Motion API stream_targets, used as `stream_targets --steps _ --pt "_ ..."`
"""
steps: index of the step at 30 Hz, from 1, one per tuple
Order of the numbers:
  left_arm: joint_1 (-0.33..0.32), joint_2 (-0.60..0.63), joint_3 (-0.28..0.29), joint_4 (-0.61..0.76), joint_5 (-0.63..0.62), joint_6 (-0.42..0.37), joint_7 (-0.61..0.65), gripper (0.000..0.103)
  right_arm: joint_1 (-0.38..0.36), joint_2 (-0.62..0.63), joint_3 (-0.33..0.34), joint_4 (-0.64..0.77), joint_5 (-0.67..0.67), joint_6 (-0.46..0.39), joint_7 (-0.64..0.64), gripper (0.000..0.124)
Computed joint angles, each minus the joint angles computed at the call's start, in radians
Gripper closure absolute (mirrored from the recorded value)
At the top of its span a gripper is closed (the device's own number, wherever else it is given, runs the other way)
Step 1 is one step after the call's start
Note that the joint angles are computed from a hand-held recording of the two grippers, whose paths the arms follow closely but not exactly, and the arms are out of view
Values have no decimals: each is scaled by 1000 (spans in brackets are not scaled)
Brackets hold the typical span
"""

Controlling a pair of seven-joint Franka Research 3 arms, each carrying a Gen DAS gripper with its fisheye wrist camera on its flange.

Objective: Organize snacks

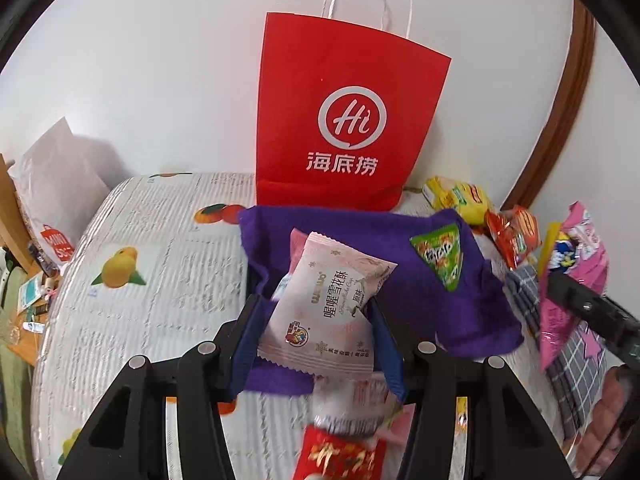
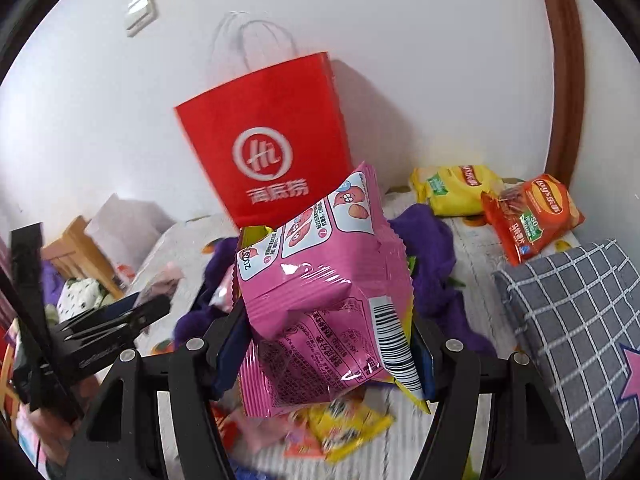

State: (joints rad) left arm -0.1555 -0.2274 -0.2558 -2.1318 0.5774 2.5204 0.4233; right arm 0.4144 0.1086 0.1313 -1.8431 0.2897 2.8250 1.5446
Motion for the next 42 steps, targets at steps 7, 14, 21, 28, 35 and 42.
stream_targets --steps 7,14,21,28,35,42 --pt "11 56 4 10 52 13 -45 52 -4 113 -19 73 3 18 31 57" --pt "4 88 22 -9 23 32 -32 52 -8 145 -18 57 2 77 49 57" --pt "12 99 28 -22 39 104 -74 52 -4 179 -24 53 -11 144 84 57" --pt "12 117 42 -26 -2 122 -75 52 51 203 -88 73 -122 126 157 57" --pt "12 127 50 -38 -70 154 -43 52 27 224 -64 98 -107 86 149 56" --pt "8 131 52 -45 -122 174 -4 52 26 223 -64 98 -110 83 152 56"
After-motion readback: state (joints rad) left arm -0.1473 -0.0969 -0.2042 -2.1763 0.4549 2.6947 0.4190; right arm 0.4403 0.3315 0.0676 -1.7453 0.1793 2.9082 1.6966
